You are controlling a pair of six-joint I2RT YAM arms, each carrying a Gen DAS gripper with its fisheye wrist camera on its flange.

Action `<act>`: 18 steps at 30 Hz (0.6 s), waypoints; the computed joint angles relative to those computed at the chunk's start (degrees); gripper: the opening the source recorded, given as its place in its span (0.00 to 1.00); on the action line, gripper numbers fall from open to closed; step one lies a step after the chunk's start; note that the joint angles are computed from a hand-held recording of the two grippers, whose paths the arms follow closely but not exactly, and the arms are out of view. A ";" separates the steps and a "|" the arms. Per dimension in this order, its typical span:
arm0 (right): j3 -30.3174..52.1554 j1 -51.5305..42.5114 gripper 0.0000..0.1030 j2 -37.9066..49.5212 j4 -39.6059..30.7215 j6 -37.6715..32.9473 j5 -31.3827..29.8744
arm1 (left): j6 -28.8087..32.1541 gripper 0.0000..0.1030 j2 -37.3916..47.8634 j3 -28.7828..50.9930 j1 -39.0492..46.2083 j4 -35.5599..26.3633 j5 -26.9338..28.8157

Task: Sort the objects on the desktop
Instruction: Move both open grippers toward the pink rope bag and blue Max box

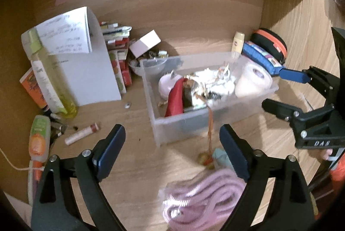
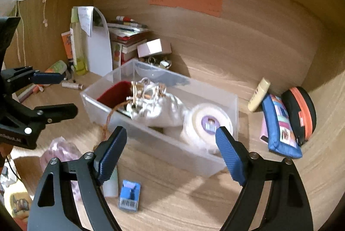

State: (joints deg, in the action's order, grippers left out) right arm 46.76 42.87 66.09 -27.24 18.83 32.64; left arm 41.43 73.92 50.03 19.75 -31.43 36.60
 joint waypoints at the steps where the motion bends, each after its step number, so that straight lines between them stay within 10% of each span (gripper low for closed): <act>1: -0.41 0.04 0.80 -0.27 -0.18 0.32 -0.12 | 0.61 0.87 -0.06 -0.35 0.39 -0.28 -0.06; 18: -9.42 1.50 0.80 -2.28 -1.96 6.26 -5.39 | 18.53 0.88 -1.76 -8.33 8.16 -8.74 -1.79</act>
